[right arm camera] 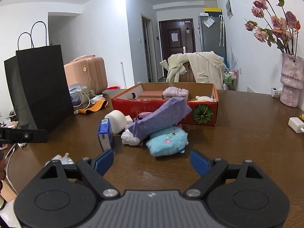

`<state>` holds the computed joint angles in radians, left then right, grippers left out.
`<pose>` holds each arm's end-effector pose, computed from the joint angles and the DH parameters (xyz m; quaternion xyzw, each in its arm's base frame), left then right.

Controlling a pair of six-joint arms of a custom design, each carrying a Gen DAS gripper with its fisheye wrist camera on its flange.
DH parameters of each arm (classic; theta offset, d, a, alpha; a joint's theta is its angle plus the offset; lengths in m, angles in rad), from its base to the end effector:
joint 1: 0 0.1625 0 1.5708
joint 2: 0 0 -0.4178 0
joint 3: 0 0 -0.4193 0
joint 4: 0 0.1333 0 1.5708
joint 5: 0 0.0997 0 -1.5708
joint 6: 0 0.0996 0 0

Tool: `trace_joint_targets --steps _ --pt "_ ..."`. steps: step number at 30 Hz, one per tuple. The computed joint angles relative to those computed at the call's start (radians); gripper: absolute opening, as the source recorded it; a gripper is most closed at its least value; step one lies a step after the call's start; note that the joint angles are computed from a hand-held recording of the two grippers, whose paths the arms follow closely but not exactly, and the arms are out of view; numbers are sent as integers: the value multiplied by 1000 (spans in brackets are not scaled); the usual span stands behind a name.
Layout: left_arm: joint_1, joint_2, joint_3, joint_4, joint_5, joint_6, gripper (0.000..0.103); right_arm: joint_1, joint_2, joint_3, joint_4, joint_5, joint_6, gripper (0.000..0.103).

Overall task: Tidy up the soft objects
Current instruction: 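Withdraw the right gripper from the box back toward the table, then move the right gripper to the blue tissue pack and grasp it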

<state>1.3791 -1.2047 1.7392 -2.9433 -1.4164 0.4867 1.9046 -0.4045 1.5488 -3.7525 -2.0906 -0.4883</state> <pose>0.0220 -0.6666 0.3473 0.2735 0.8693 -0.3909 0.1293 0.3029 -0.6175 -0.0129 0.2186 -0.8203 0.4604 0.2595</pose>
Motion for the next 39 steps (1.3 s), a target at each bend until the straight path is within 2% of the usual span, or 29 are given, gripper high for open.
trace_joint_targets --steps 5,11,13,18,22,23,24,25,27,31,33,35,36,37,39 --pt "13 40 -45 -7 32 -8 103 3 12 -22 32 10 2 86" --pt "36 92 -129 18 68 -26 103 -8 61 -127 194 65 49 77" --pt "45 110 -160 40 67 -30 103 -14 94 -189 258 95 67 68" --pt "57 167 -253 93 59 -19 103 -29 218 -394 346 152 74 61" --pt "64 208 -320 144 34 -6 103 -43 282 -522 411 178 120 36" --pt "66 217 -334 156 28 -5 103 -48 282 -529 424 193 147 35" --pt "67 228 -349 171 23 -9 103 -52 277 -523 424 206 169 31" --pt "66 238 -365 189 19 -14 103 -58 265 -504 414 224 187 22" --pt "64 250 -383 224 1 -19 103 -65 220 -453 450 249 239 22" --pt "64 263 -394 283 -66 -4 103 -115 66 -291 599 409 375 24" --pt "61 276 -405 310 -79 -3 102 -117 35 -253 589 360 411 29" --pt "60 290 -420 337 -91 -18 94 -107 26 -231 523 270 405 30" --pt "60 298 -430 349 -93 -30 84 -102 26 -227 495 233 397 30" --pt "62 308 -448 376 -103 -43 78 -98 25 -222 469 212 393 30" --pt "64 330 -489 435 -126 -66 73 -103 14 -202 438 228 397 30"
